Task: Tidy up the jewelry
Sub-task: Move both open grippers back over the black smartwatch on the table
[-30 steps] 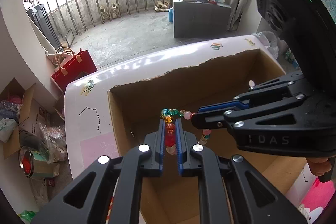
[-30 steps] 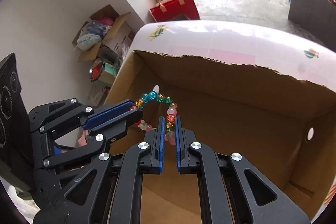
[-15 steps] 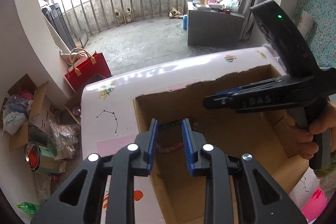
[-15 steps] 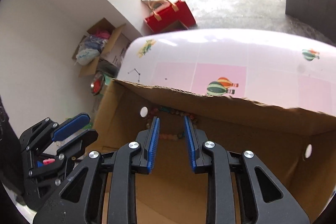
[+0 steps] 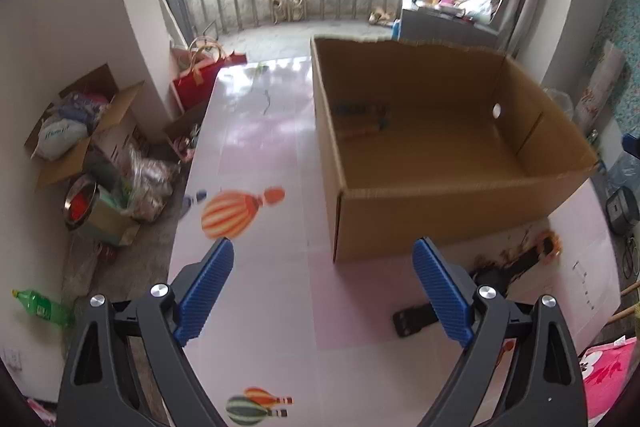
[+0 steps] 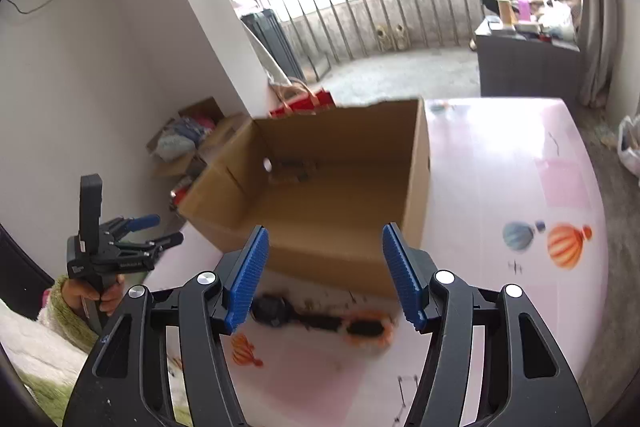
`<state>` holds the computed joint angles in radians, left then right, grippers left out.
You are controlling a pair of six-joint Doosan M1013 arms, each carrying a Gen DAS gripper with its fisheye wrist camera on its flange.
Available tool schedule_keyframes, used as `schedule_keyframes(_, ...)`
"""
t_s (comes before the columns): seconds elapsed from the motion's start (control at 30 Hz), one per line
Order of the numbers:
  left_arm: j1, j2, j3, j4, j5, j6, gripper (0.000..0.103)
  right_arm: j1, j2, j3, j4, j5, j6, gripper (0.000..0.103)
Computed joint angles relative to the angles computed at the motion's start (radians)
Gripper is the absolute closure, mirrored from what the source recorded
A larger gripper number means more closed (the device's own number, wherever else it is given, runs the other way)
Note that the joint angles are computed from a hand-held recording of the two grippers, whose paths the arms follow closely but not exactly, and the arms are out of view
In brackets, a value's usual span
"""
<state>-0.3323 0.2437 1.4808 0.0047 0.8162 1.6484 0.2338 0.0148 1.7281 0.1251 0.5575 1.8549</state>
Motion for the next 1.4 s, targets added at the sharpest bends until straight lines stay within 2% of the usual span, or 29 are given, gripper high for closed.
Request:
schedule_keyframes(0.03, -0.012, 0.002, 0.017, 0.043, 0.021, -0.036, 0.014, 0.015, 0.007, 0.011, -0.051, 0.028, 0.065, 0.046)
schedule_keyframes(0.17, -0.059, 0.007, 0.075, 0.155, 0.063, -0.126, 0.014, 0.041, 0.036, 0.044, -0.087, 0.15, 0.162, 0.046)
schedule_keyframes(0.23, -0.079, 0.007, 0.096, 0.197, 0.064, -0.141, 0.014, 0.064, 0.048, 0.058, -0.156, 0.18, 0.221, 0.046)
schedule_keyframes(0.3, -0.092, -0.005, 0.12, 0.237, 0.028, -0.182, 0.01, 0.089, 0.071, 0.05, -0.228, 0.226, 0.272, 0.046)
schedule_keyframes(0.37, -0.092, -0.006, 0.127, 0.227, 0.017, -0.175, 0.005, 0.117, 0.083, 0.052, -0.312, 0.248, 0.321, 0.045)
schedule_keyframes(0.43, -0.083, -0.01, 0.139, 0.19, -0.016, -0.162, 0.005, 0.145, 0.091, 0.05, -0.405, 0.26, 0.38, 0.038)
schedule_keyframes(0.5, -0.064, -0.007, 0.136, 0.115, -0.019, -0.122, 0.005, 0.169, 0.103, 0.041, -0.471, 0.282, 0.419, 0.03)
schedule_keyframes(0.57, -0.039, 0.002, 0.122, 0.013, 0.007, -0.078, 0.004, 0.175, 0.106, 0.041, -0.476, 0.289, 0.445, 0.021)
schedule_keyframes(0.67, -0.041, -0.004, 0.131, 0.005, -0.016, -0.031, 0.004, 0.178, 0.108, 0.043, -0.484, 0.307, 0.507, 0.009)
schedule_keyframes(0.7, -0.038, -0.006, 0.133, -0.013, -0.02, -0.009, 0.004, 0.18, 0.109, 0.044, -0.492, 0.312, 0.526, 0.008)
schedule_keyframes(0.83, -0.032, -0.007, 0.135, -0.05, -0.022, 0.055, 0.004, 0.185, 0.106, 0.05, -0.517, 0.312, 0.577, 0.008)
schedule_keyframes(0.97, -0.023, -0.014, 0.149, -0.089, -0.056, 0.123, 0.004, 0.191, 0.103, 0.061, -0.547, 0.295, 0.608, 0.008)
schedule_keyframes(1.1, -0.009, -0.013, 0.15, -0.136, -0.06, 0.207, 0.004, 0.186, 0.114, 0.025, -0.527, 0.372, 0.619, 0.009)
schedule_keyframes(1.13, -0.01, -0.016, 0.151, -0.126, -0.062, 0.198, 0.004, 0.185, 0.11, 0.023, -0.539, 0.365, 0.64, 0.009)
schedule_keyframes(1.23, 0.006, -0.034, 0.168, -0.194, -0.115, 0.269, 0.007, 0.192, 0.094, 0.02, -0.586, 0.308, 0.675, 0.02)
schedule_keyframes(1.33, 0.003, -0.055, 0.182, -0.276, -0.176, 0.351, 0.017, 0.185, 0.1, 0.004, -0.603, 0.258, 0.633, 0.031)
schedule_keyframes(1.4, -0.001, -0.052, 0.173, -0.337, -0.175, 0.404, 0.033, 0.184, 0.115, -0.014, -0.593, 0.251, 0.581, 0.042)
